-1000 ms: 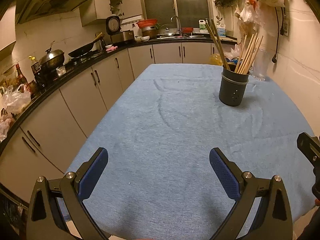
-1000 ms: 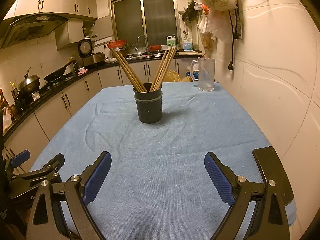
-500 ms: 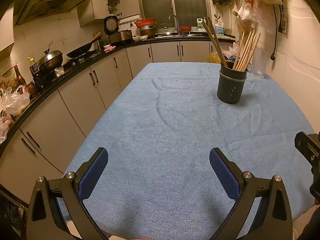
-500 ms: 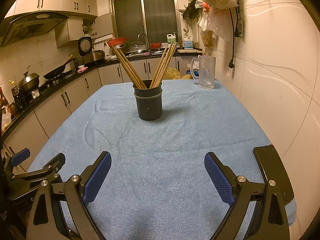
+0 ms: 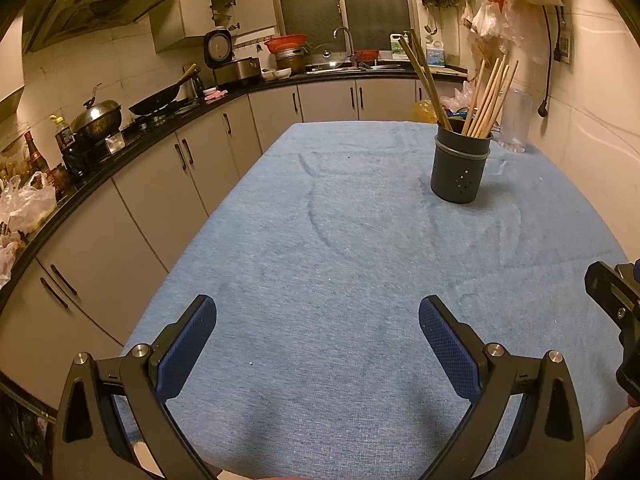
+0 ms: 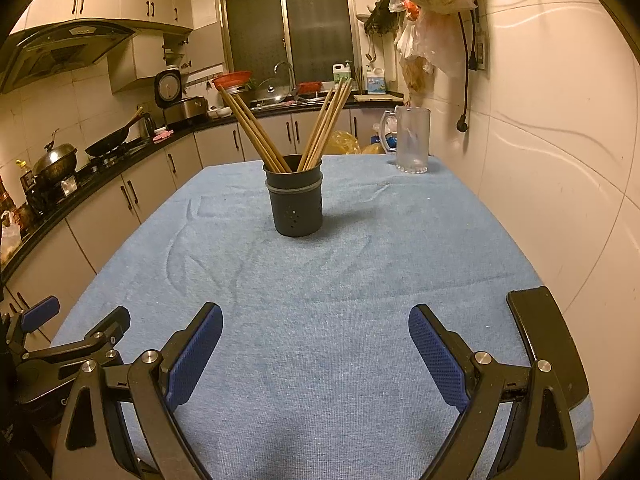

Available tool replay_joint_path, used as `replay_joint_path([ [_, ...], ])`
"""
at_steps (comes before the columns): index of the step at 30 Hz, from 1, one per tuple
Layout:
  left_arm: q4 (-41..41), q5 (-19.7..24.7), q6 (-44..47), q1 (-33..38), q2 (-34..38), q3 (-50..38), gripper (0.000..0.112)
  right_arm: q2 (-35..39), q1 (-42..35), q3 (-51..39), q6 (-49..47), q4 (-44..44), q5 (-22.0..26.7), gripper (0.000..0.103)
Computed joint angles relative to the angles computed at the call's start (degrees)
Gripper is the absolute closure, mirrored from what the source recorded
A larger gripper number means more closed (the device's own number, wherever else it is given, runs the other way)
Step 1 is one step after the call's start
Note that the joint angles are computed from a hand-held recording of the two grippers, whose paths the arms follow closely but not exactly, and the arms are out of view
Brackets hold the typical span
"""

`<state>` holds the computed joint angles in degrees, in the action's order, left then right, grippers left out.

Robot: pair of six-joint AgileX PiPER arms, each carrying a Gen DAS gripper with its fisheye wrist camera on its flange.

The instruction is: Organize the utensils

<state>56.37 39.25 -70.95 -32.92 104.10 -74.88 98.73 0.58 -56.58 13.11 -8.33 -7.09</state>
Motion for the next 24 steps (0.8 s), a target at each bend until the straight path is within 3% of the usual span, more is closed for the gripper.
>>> replay_joint_path([
  [24,-0.5,-0.3,0.4,0.2,0.9,-0.5,0.011,1.5,0.1,-1.6,4.0,-3.8,1.4,0.007],
])
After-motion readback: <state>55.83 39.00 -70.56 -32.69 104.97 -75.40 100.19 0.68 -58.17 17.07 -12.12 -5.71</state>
